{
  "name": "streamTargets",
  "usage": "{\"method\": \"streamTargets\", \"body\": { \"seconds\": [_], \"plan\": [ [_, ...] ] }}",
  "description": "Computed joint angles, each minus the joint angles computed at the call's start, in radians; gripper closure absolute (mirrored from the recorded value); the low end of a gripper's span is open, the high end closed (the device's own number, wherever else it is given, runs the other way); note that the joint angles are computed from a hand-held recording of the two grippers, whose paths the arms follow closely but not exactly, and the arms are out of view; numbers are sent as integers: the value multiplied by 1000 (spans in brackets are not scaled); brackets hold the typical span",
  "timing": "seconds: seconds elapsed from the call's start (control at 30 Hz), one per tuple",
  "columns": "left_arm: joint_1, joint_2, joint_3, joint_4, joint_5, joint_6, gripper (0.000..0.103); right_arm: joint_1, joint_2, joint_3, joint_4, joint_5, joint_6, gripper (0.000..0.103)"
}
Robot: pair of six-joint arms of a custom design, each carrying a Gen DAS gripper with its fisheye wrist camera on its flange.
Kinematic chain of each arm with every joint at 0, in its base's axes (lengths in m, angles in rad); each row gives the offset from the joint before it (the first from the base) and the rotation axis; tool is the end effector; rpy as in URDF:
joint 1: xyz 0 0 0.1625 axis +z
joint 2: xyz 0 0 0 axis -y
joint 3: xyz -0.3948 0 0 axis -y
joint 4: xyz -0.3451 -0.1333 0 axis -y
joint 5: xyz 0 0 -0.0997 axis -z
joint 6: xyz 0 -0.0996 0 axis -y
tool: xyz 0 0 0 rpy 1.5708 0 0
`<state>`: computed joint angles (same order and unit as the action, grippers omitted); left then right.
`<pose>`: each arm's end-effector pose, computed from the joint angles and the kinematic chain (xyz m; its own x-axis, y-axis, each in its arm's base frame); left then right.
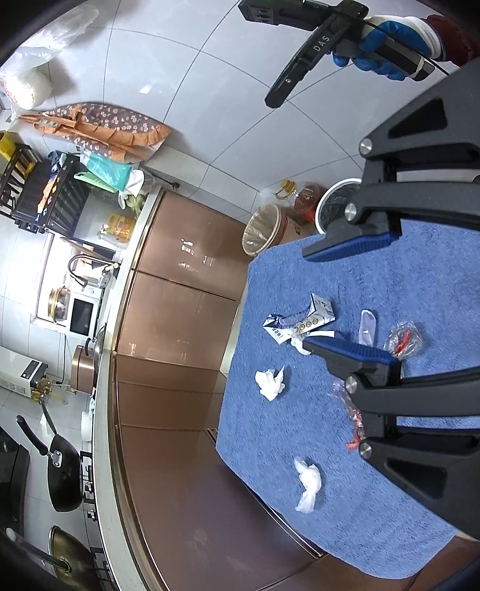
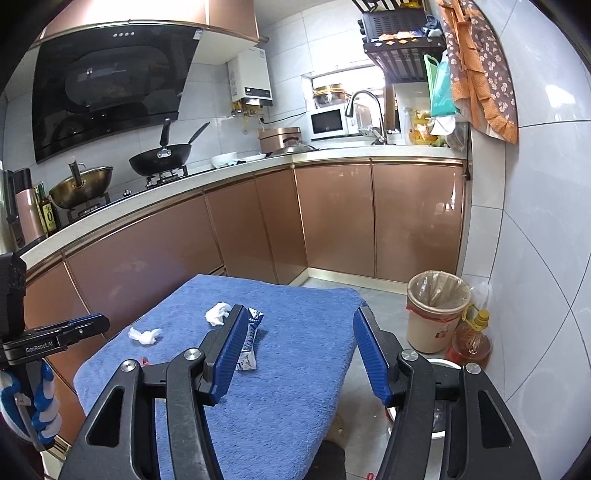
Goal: Collect trash
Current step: 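Move both tools back over the remaining trash on the table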
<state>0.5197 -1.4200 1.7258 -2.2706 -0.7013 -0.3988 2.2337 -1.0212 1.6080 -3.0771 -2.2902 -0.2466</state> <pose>-0.3344 -0.4326 0.4279 -0.8411 0.2038 -0.5010 0.5153 0.5835 -0.6277 0.4310 -0.4420 0.3420 -0.7966 -0.1650 0.5815 -0.5852 0.4512 -0.6737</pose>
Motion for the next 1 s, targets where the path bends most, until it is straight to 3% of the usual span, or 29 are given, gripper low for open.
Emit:
{"method": "streamTargets", "body": {
  "seconds": [0.17, 1.0],
  "plan": [
    [-3, -5, 5, 9, 5, -10, 56, -6, -8, 7, 9, 8, 1, 44],
    [85, 68, -24, 31, -23, -7, 56, -70, 13, 8, 68, 61, 48, 44]
  ]
}}
